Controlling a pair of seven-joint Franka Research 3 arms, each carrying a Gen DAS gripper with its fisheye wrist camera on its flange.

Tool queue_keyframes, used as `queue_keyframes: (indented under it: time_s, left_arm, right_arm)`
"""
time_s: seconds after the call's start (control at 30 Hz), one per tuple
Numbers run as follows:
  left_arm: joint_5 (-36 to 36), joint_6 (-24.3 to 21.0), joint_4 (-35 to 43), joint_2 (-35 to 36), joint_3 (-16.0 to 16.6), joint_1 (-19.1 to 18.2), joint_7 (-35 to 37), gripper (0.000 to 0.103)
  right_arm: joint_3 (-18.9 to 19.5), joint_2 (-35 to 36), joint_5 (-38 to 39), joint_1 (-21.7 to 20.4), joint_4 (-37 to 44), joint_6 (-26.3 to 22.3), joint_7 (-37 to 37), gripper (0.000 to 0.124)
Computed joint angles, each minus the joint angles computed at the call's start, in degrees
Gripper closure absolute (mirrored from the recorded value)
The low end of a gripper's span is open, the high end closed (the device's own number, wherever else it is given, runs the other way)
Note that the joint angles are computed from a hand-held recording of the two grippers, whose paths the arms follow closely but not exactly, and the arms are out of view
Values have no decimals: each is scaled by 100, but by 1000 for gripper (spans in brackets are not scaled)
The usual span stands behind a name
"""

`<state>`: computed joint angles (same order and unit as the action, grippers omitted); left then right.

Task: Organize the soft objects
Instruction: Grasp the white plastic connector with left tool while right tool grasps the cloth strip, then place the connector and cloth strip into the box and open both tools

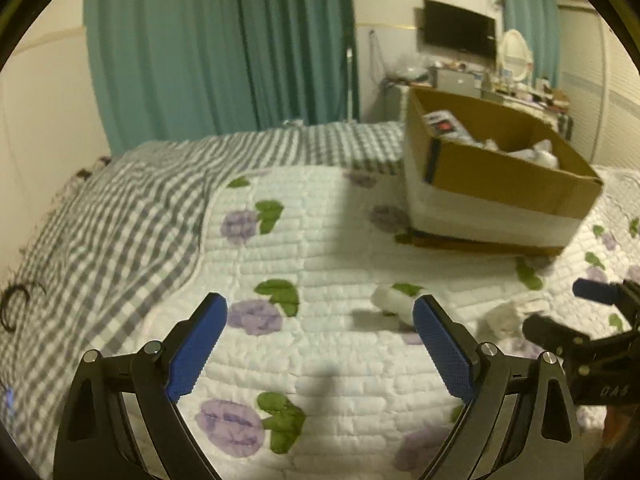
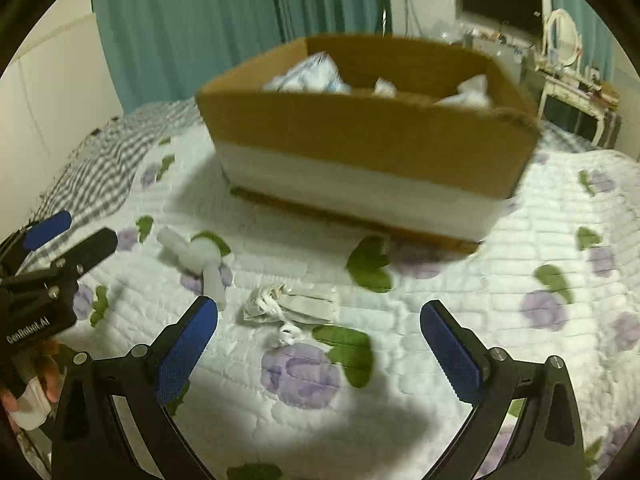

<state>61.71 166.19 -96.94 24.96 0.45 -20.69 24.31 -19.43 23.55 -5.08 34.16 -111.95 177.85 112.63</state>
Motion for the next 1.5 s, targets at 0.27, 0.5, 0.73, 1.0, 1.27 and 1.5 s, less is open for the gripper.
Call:
queue_keyframes:
  time_s: [0.27,0.5,0.73,1.0,1.27,1.5]
  left_arm:
    - [-1548,-432,41,151,-485,311,1564,7]
    - [-1612,-528,-31,81,-397,134,1773,7]
    - [-2354,-463,307,264,-750,277,2703,7]
    - [-3213,-975,1565,1232,-897,112,3726,9]
    - [-3555,-928,1809,1561,-725,2,3926,40]
    - [-4049,-696,1334,1296,-1104,332,4541,72]
  right_arm:
    - [684,333,269,-610,542,-481,-363,33]
    - [667,350,144,-625,543,-514,-218,66]
    - [-134,-66,-277,-81,-4,-164,416,66]
    - [-135,-136,-391,-225,-94,-247,658,66]
    - [-182,23,-836,-149,143,-435,855,66]
    - [-103,-13,-1075,-198,120,-404,967,66]
